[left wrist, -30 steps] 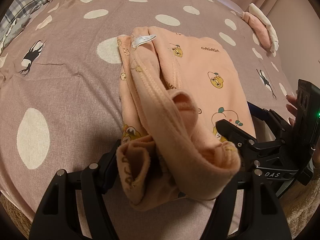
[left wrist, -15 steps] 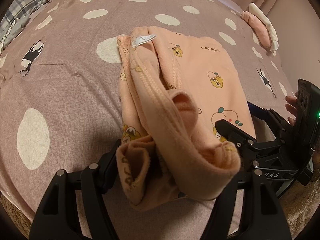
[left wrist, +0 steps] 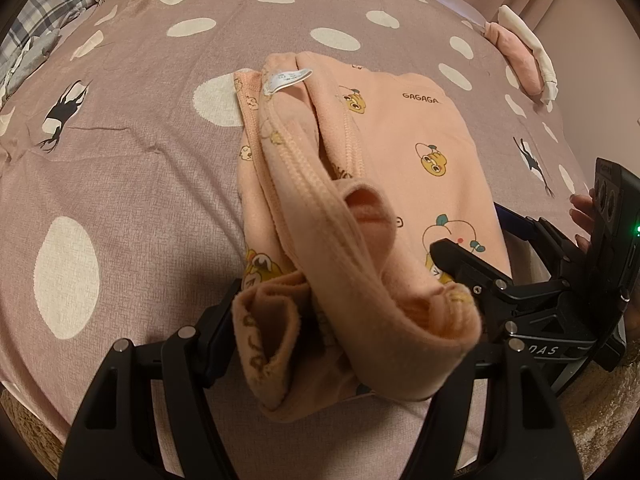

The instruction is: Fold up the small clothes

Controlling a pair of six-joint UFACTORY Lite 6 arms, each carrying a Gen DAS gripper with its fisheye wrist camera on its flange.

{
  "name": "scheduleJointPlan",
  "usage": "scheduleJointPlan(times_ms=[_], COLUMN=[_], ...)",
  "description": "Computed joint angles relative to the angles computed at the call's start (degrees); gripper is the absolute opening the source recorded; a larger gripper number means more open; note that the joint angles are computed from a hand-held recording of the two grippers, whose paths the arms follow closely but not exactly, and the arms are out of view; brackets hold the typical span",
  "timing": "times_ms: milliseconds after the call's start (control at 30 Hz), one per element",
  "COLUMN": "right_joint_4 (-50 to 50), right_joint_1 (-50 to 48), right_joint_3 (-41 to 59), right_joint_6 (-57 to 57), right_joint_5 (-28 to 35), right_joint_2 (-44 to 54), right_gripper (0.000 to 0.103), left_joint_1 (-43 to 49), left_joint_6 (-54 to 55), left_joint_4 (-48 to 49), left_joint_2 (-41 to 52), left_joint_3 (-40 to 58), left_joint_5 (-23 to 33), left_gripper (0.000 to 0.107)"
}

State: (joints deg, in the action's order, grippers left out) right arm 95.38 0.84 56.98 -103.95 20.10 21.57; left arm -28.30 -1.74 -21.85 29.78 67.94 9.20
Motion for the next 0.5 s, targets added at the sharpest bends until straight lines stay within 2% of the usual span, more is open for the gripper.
scheduleJointPlan(times_ms=[233, 500], right_joint_4=[1.2, 2.8], right_joint_1=[-0.3, -0.1], right_joint_3=[-0.4, -0.7], right_joint_6=[-1.2, -2.5], right_joint_5=[0.6, 0.7], right_joint_2=[-0.1, 0.0], right_gripper=[0.103, 0.103], left_joint_1=[-0.1, -0.4], left_joint_6=[-0.1, 5.2], left_joint_4=[-0.3, -5.3], left_joint_2=[0.0, 0.3], left_joint_3=[-0.1, -0.4], left_joint_5=[-0.2, -0.9], left_gripper=[0.070, 0.067])
